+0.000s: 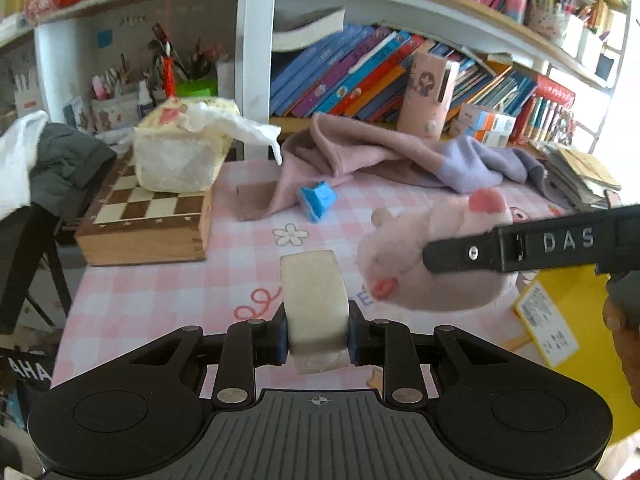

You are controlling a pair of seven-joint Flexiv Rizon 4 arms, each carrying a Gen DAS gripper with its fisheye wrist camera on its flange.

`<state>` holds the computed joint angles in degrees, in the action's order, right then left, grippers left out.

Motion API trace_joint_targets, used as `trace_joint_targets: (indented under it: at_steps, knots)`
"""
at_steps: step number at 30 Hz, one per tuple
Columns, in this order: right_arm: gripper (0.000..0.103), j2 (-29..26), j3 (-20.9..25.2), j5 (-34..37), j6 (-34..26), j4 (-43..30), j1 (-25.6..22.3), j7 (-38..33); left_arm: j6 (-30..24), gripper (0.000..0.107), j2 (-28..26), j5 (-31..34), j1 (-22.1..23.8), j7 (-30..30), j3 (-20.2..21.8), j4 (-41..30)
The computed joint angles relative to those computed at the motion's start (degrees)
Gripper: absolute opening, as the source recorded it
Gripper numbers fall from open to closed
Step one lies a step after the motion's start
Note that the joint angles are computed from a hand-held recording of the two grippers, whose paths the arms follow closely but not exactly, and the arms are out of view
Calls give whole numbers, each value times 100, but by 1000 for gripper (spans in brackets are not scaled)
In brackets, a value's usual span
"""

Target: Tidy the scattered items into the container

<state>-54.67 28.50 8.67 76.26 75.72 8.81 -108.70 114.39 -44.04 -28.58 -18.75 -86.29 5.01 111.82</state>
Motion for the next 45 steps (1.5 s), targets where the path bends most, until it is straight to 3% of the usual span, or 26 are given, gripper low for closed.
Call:
trace_joint_targets:
  at_steps: [4,15,24,32,40,45]
  knots:
    - [65,355,215,29,291,691,-250,-423,427,25,300,54,-53,-194,-127,524]
    - [66,1082,674,17,655,2180,-925,-839,670,25,907,-91,-281,-631,-402,1674]
    - [66,1544,1359,30,1000,3255,-1558,-1096,1281,24,1312,576,12,-1983,-852,2599]
    - [66,1772,2205,152,933,3991,-2322,-1135,1793,24,1628,-384,-1052,-2076,-658,3333]
    - [66,2037,2939,242,1151,4701,-2946,-1447,2527,24,1854,-1924,-2084,-2301,-922,3990]
    - [66,2184,3327,14,1504,5224,-3416,-1391,2822,24,1898,-2362,-2344,-2421,-1191,4153]
